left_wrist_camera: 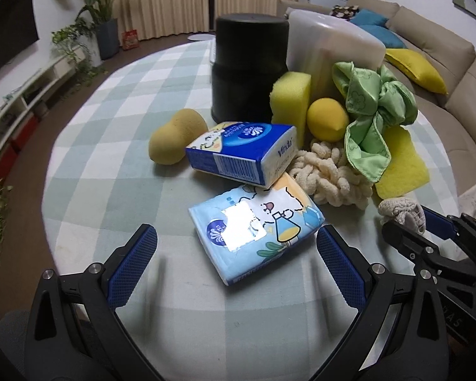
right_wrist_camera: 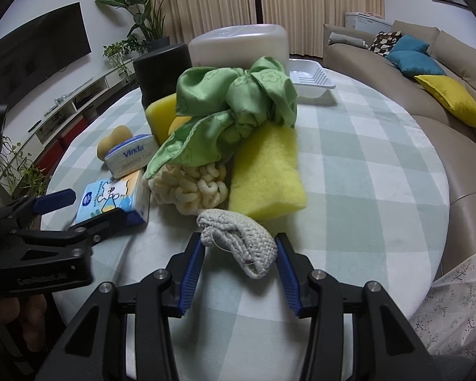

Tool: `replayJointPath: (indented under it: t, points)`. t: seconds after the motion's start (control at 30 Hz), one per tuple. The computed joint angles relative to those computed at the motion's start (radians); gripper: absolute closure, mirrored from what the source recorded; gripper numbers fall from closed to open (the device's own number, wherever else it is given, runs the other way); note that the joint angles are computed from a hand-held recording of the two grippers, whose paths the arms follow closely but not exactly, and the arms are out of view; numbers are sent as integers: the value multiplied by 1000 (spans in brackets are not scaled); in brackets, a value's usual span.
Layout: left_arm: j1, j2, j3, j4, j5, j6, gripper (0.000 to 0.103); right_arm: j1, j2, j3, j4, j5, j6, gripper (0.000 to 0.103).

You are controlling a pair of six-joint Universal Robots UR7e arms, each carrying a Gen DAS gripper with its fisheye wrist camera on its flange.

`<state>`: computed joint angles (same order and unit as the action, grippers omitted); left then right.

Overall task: Organize soft objects
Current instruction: 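Close the left gripper on the light-blue tissue pack while the right gripper holds the sock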

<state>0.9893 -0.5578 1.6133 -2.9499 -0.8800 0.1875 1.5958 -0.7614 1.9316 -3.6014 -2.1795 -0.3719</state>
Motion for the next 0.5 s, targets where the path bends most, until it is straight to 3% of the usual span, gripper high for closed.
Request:
replayJointPath:
  t: [0.1,0.4,0.5]
  points:
    - [-4,8,-9,2,30,-15,0,-6,-6,8,-5,14,6,54]
    - [-16,23,-39,31,10,-61,0,-13,-18,21,-17,46,10,54]
    - [-17,47,-73,127,63,-93,0,-16,-21,27,-21,50,17,54]
